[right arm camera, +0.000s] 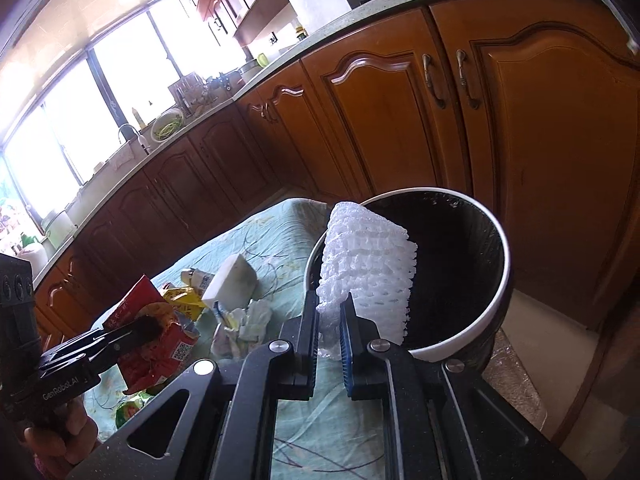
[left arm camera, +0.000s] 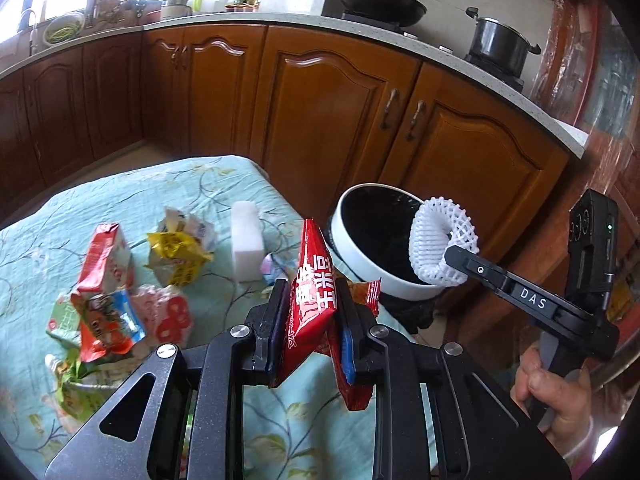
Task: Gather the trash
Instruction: 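Carry both items to the black bin and open both tools to drop them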
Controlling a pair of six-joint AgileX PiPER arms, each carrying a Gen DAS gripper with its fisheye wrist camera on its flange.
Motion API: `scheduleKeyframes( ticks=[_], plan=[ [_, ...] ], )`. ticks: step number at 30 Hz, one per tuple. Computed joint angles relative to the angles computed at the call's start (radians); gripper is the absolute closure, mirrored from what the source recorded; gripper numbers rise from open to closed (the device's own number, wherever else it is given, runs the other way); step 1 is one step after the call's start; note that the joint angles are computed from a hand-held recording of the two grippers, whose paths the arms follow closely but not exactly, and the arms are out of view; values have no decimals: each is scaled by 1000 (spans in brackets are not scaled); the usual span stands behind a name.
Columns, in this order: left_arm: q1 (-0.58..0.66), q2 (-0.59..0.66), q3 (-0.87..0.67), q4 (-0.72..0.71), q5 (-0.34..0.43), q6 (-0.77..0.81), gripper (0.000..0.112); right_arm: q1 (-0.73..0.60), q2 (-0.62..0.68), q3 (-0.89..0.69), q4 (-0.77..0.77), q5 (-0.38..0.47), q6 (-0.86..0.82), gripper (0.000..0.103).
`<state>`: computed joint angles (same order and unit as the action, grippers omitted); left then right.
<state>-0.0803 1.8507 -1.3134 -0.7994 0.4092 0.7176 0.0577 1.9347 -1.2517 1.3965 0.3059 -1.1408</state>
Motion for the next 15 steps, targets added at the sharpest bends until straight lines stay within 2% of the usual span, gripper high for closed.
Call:
scheduleKeyframes(
  ticks=[4,8,13,15],
  plan=[
    [-67,80,-137,150,24,-156,91,-51,37,-64,-150,35,137,93],
    [-113,187,-316,270,98,-293,91,-82,78,-123,-252,72,240,92],
    [-156,343,-577,396,223,-451,91,-98,125,-188,-325,109,324,91],
    [-169,395,-660,427,265,-490,91,-112,123,-167,-296,120,287,91]
  ],
)
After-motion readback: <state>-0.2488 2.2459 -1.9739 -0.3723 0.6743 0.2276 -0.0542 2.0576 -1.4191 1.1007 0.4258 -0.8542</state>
